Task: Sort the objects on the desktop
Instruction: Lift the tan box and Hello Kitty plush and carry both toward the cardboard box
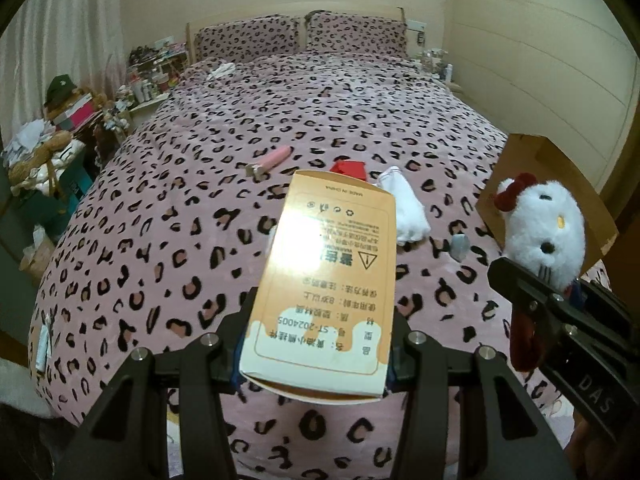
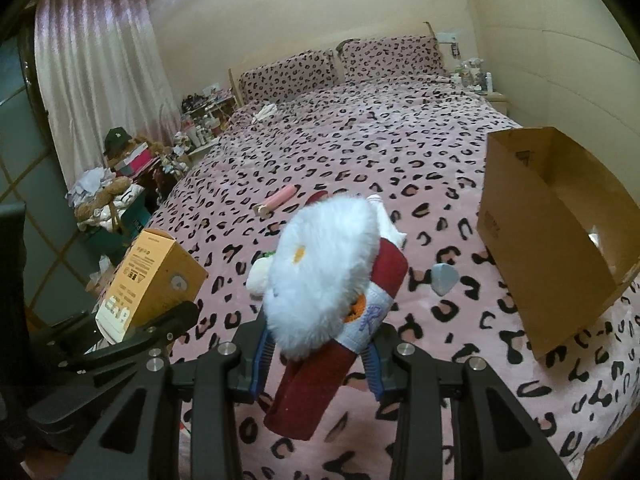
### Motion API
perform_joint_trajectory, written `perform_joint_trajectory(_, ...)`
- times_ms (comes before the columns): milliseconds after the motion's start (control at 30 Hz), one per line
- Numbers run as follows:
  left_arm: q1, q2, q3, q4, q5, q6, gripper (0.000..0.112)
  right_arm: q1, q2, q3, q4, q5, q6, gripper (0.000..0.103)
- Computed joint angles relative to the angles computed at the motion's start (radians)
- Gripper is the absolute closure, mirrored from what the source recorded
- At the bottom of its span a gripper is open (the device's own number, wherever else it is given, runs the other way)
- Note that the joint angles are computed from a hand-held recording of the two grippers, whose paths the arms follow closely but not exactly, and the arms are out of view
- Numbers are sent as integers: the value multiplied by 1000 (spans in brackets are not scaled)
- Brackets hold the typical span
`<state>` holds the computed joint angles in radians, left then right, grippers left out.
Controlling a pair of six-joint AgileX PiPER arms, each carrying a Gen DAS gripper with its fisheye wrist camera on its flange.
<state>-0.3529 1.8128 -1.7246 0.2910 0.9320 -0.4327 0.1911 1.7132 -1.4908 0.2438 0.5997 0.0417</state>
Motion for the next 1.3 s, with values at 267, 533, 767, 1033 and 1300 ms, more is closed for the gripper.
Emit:
perform_joint_trajectory(267, -56, 41, -70, -37, 9, 45, 63, -48, -62, 62, -48, -12, 44, 65)
perform_joint_trajectory(533, -101, 74, -132, -81, 16, 102, 63, -97, -129, 124, -99, -16, 97, 65)
perform_joint_trajectory(767, -134, 95, -168, -118, 16, 154, 63, -134, -187, 169, -148, -21, 143, 65)
perform_joint_trajectory(1033, -164, 118, -199, -152, 20, 196, 63, -169, -232, 196, -191, -7, 170, 65)
perform_joint_trajectory(1300, -179, 167, -260, -202, 38, 245, 63, -209, -250, 219, -194, -4, 166, 65)
